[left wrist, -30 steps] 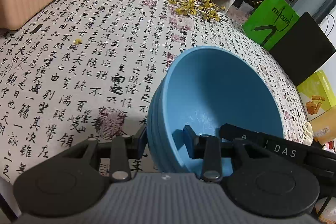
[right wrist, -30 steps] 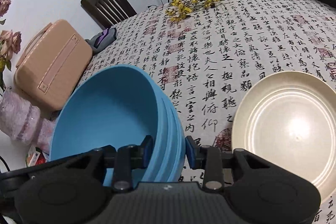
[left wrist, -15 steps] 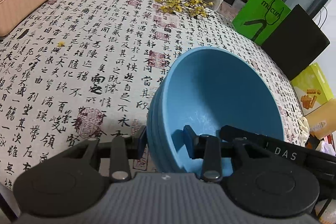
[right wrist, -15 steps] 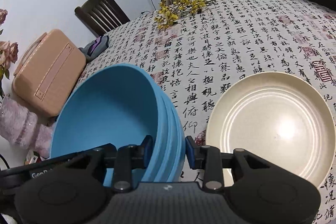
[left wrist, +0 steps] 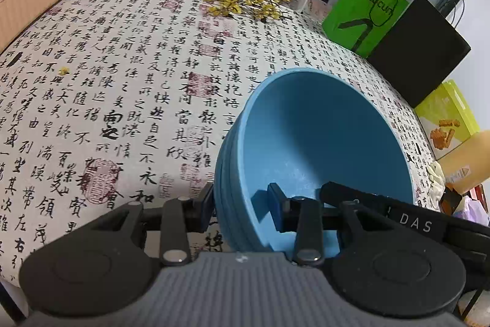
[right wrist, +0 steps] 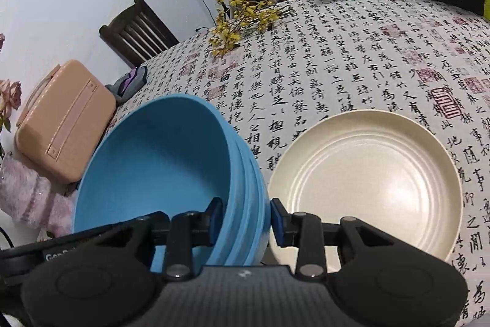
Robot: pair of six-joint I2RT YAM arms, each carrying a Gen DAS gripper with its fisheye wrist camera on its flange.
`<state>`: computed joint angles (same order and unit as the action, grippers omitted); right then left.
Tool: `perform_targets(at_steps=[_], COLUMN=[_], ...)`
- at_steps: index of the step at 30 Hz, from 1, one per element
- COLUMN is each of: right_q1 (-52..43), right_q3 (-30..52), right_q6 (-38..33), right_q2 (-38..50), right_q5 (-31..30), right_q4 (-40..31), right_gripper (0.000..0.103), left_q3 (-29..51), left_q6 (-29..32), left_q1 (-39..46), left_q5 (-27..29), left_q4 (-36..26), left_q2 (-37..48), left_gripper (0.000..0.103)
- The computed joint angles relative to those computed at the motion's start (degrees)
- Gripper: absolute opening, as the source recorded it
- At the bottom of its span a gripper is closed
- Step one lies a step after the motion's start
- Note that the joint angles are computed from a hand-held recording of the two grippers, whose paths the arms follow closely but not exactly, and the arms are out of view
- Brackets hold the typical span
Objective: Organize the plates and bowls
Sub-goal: 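Carry the stacked blue bowls with both grippers toward the cream plate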
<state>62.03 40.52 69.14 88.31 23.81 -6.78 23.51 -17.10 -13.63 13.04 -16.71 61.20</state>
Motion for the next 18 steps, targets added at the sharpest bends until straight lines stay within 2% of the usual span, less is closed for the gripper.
perform_targets(at_steps=[18], right_q1=[0.8], right_q3=[-8.8], right_q6=[3.5], right_q2=[-11.5], right_q5=[3.6], right_q4=[-3.5], right_gripper=[0.033], left_q3=[1.0], left_q6=[-8.0], left_q1=[-14.0], left_q5=[-6.4], left_q4=[3.0], left_q2=[1.4], left_gripper=[0.037])
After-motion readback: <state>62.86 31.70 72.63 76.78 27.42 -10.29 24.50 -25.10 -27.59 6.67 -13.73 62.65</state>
